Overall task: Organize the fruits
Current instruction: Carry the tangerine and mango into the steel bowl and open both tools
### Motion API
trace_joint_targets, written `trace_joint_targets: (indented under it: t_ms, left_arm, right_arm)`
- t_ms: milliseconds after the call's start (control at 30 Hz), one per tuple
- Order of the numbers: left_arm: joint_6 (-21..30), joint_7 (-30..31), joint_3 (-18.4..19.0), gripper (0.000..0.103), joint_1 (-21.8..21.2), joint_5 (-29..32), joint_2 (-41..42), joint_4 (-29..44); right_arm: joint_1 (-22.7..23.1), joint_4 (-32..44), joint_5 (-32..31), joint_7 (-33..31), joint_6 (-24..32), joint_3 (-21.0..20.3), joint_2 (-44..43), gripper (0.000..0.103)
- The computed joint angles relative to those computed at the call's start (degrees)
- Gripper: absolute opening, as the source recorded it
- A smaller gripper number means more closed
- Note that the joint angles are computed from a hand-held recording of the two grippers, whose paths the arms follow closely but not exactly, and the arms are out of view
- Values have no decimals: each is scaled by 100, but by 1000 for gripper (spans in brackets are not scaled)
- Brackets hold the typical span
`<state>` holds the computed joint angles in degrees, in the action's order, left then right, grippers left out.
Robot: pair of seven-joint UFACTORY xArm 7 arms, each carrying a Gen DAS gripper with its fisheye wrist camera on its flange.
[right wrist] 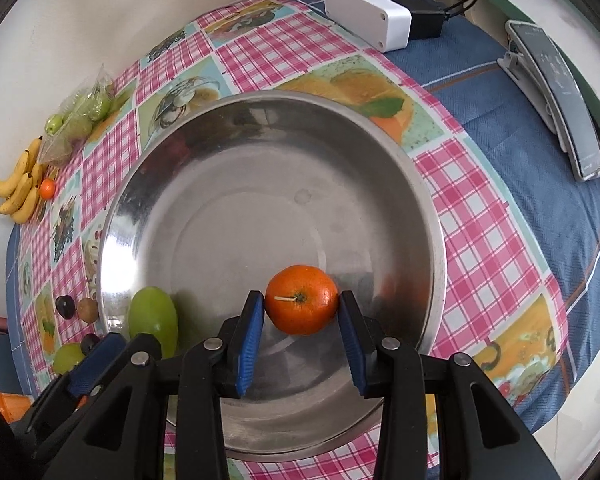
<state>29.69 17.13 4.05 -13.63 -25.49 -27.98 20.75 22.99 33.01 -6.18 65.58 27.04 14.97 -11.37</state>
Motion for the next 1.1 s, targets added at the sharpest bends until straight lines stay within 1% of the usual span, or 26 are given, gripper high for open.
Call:
trace_joint_targets:
  t_ms: [33,100,167,200,267,333,367,433,467,500,567,667,733,767,800,933,1000,1100]
  left_arm:
    - [18,-8,10,55,15,4,-23,7]
    - [41,-40,22,57,63,27,-52,32]
    - [58,-110,28,60,142,66,-112,50]
    - [54,-143,29,63,172,85,-127,57]
    - [47,-275,19,68,287,160,-193,74]
    - [36,-431,-12,79,420,289,-229,80]
    - [27,-534,-34,82,514,383,-250,79]
    - [-48,-920,-196,95,824,706,-276,48]
    - [-121,-1213,-347,100,1045,963,-272,21]
    - [-211,-1406,-413,103,1165,1144,-282,-22]
    - [-326,-1716,-451,103,1361,1445,-271,-65]
    - [-374,-1992,-351,103,1465,1659,-266,-95]
    - [-457,-2074,-272,103,1487,1729,-282,-124]
    - [-506,-2116,-264,103,1523,1791,-294,-139]
    - [-519,-2157,-270,103,1567,1867,-321,-151]
    - [-618,-2400,-371,103,1821,2230,-238,-153]
    - [-621,-2483,-363,103,1928,2372,-209,-162]
    - [-615,-2538,-315,103,2066,2547,-184,-165]
  right_arm:
    - [-26,16,-78,61,51,25,-16,44]
    - [-79,43,-242,180,152,66,-55,52]
    - [-105,22,-339,258,183,75,-110,62]
    - [-128,16,-406,318,198,91,-129,67]
    - [-159,-1,-511,399,244,109,-175,70]
    - [-185,7,-599,477,245,131,-172,76]
    - [-189,0,-625,497,233,129,-178,82]
    - [-181,-27,-640,503,180,121,-188,82]
    - [-179,-17,-660,489,188,124,-172,82]
    - [-170,-6,-673,486,210,133,-168,82]
    - [-151,30,-696,461,251,140,-139,83]
    - [-119,81,-729,430,243,144,-80,83]
    - [-107,135,-803,428,252,162,-32,83]
    - [-99,167,-842,410,232,164,7,86]
    - [-79,192,-860,368,193,161,43,92]
    - [-28,244,-898,175,81,129,122,95]
    - [-15,279,-940,98,99,124,161,99]
    - [21,315,-905,-60,131,88,206,99]
